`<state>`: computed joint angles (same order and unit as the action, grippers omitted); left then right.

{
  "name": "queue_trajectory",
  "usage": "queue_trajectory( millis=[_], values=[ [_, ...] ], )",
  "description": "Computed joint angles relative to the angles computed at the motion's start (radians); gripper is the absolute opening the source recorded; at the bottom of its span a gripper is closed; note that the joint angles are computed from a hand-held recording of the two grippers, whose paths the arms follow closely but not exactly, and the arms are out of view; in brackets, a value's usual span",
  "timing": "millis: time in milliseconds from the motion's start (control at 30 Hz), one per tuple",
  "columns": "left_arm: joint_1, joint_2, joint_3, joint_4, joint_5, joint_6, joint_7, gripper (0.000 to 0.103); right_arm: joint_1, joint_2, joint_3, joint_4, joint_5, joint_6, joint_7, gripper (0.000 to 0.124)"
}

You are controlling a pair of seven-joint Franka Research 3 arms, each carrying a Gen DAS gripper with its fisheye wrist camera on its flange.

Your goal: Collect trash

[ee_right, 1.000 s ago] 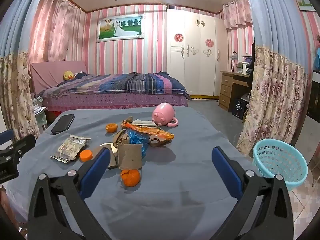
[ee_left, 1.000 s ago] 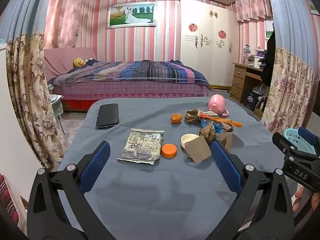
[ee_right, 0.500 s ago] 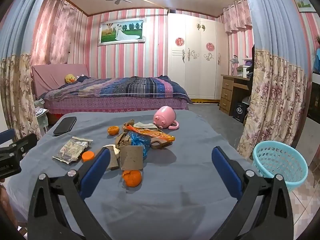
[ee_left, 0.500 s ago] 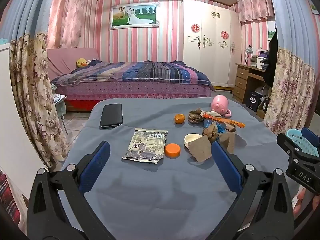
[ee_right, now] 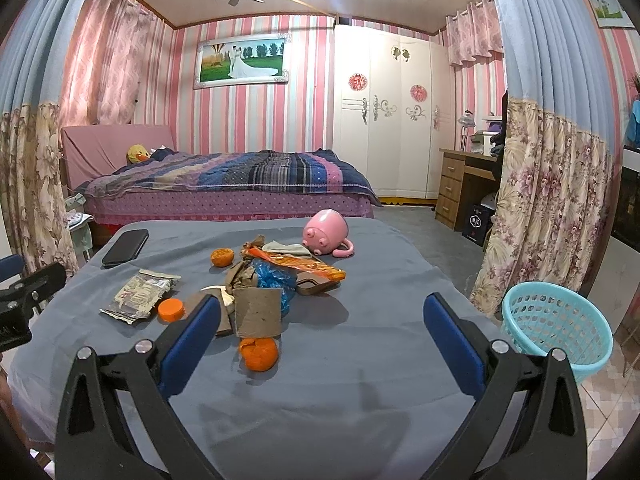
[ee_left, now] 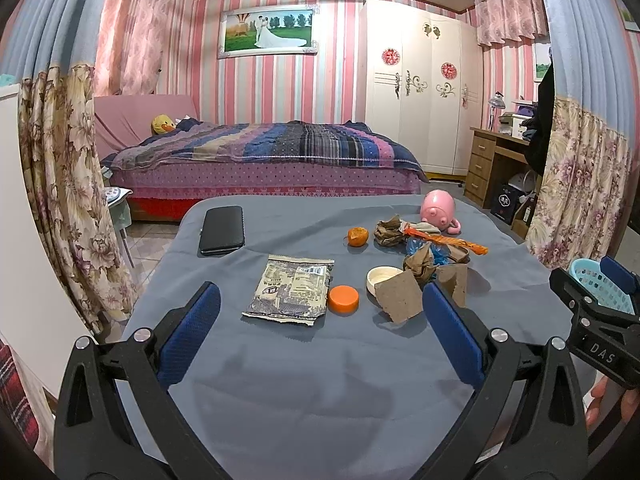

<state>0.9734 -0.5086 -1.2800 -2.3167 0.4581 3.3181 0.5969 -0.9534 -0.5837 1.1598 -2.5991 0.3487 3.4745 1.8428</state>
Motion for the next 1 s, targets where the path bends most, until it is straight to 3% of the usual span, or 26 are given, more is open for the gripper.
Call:
queue_trajectory(
  millis=[1000],
  values=[
    [-0.012, 0.002, 0.022, -0.006, -0.004, -0.004, -0.002, 0.098, -0.004, 0.005, -0.006, 0.009, 0.006, -0.004, -0.015, 0.099]
  ],
)
